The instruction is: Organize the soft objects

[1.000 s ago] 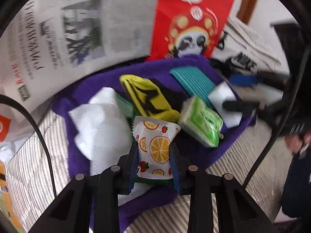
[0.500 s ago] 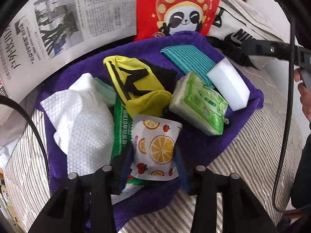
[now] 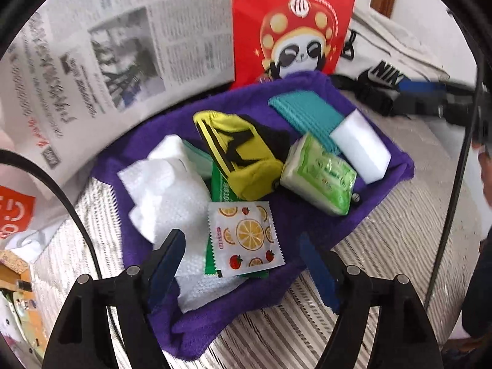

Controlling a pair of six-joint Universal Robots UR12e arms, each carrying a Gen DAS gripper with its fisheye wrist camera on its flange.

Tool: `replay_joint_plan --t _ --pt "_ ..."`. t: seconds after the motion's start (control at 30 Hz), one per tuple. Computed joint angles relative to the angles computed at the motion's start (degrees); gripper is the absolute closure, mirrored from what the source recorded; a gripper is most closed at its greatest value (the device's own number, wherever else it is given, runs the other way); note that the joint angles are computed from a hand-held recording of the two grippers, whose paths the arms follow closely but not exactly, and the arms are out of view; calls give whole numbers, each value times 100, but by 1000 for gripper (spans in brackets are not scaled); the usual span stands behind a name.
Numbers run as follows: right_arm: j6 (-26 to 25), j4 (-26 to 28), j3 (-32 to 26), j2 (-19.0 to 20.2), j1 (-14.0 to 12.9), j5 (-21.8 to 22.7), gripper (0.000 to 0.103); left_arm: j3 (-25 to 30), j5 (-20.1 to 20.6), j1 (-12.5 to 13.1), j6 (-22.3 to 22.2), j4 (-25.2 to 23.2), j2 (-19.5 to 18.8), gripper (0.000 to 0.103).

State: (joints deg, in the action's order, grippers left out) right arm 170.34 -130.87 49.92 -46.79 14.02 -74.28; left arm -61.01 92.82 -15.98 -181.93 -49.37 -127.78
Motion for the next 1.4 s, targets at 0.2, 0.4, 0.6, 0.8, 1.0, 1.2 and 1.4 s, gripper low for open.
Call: replay_joint_plan --t 0.2,0.4,0.6,0.8,1.0,1.2,1.4 --pt "-76 -604 955 -477 121 -663 20 -17 827 -177 -407 192 128 11" --pt "332 -864 1560 -846 163 -889 11 -469 1430 -392 -704 561 450 7" --pt "807 -1270 1962 -1129 243 -1173 2 -1029 1779 -583 -1173 869 860 7" --pt "973 -1362 2303 -1438 269 -1167 0 -1466 2430 -847 -1750 1217 1150 7" --pt "942 -1588 2729 -1748 239 -1175 0 -1742 2498 -1023 -2185 1388 1324 7" --pt "950 -1747 3026 -1945 217 -1201 0 -1820 2672 -1203 -2365 1429 1352 7" --pt "938 -1748 3161 -2010 203 -1267 0 -1846 2861 -1281 -2628 1374 1363 7"
